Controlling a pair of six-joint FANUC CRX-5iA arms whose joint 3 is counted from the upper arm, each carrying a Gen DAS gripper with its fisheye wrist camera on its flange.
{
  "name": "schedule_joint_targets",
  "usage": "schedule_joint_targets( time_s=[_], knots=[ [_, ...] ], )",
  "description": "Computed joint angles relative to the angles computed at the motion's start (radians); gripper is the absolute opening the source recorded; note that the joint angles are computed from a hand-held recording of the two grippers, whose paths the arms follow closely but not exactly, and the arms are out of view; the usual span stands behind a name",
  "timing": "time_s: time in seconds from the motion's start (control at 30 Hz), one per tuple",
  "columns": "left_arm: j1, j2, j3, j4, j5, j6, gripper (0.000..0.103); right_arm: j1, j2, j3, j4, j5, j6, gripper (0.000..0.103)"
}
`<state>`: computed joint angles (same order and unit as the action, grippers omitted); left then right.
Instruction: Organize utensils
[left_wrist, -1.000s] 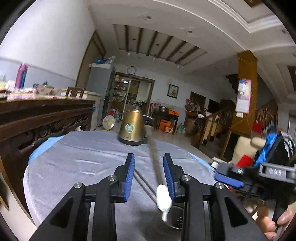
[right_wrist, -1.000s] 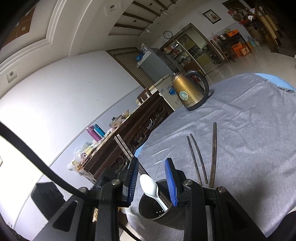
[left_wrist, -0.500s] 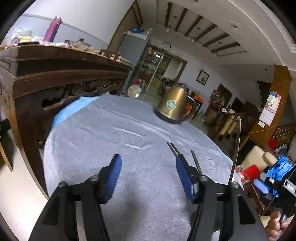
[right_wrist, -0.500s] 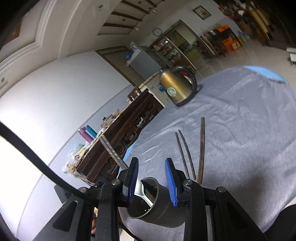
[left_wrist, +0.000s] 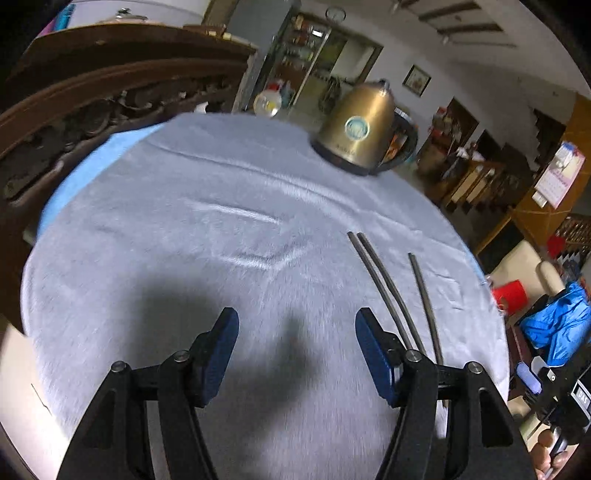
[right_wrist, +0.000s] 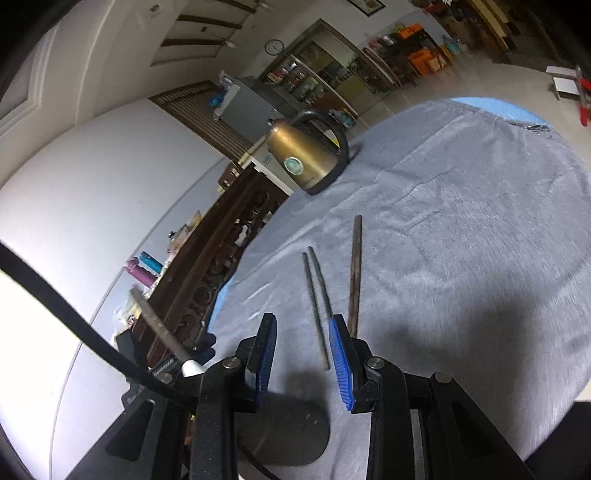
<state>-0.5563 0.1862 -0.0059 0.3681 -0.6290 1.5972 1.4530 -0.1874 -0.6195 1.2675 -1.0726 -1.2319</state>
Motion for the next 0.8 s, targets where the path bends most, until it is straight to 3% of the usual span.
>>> schedule_joint_targets(
  time_s=[0.13,0.2,0.37,0.53,0.67,0.8],
  knots=[
    [-0.017,0.075,0.1,-0.027,-0.049,0.024,0.067,-0.137,-0.026,0.006,-0.07,0.207,0.168,0.033],
    [-0.025,0.113,0.154,-0.044,-0.079,0.031,0.067,-0.224,-0.008,0.057,-0.191,0.328,0.375,0.033],
    [-0.029,0.182,0.259,-0.087,-0.163,0.056,0.067,-0.383,0.095,0.222,-0.494,0.483,0.845,0.033],
    [-0.029,0.224,0.345,-0.142,-0.233,0.065,0.067,-0.494,0.269,0.497,-0.866,0.435,1.342,0.033],
    [-0.02,0.256,0.402,-0.146,-0.27,0.054,0.067,-0.543,0.378,0.645,-1.007,0.365,1.537,0.029],
    [-0.018,0.295,0.47,-0.153,-0.316,0.048,0.067,-0.572,0.47,0.769,-1.07,0.26,1.628,0.024]
  ],
)
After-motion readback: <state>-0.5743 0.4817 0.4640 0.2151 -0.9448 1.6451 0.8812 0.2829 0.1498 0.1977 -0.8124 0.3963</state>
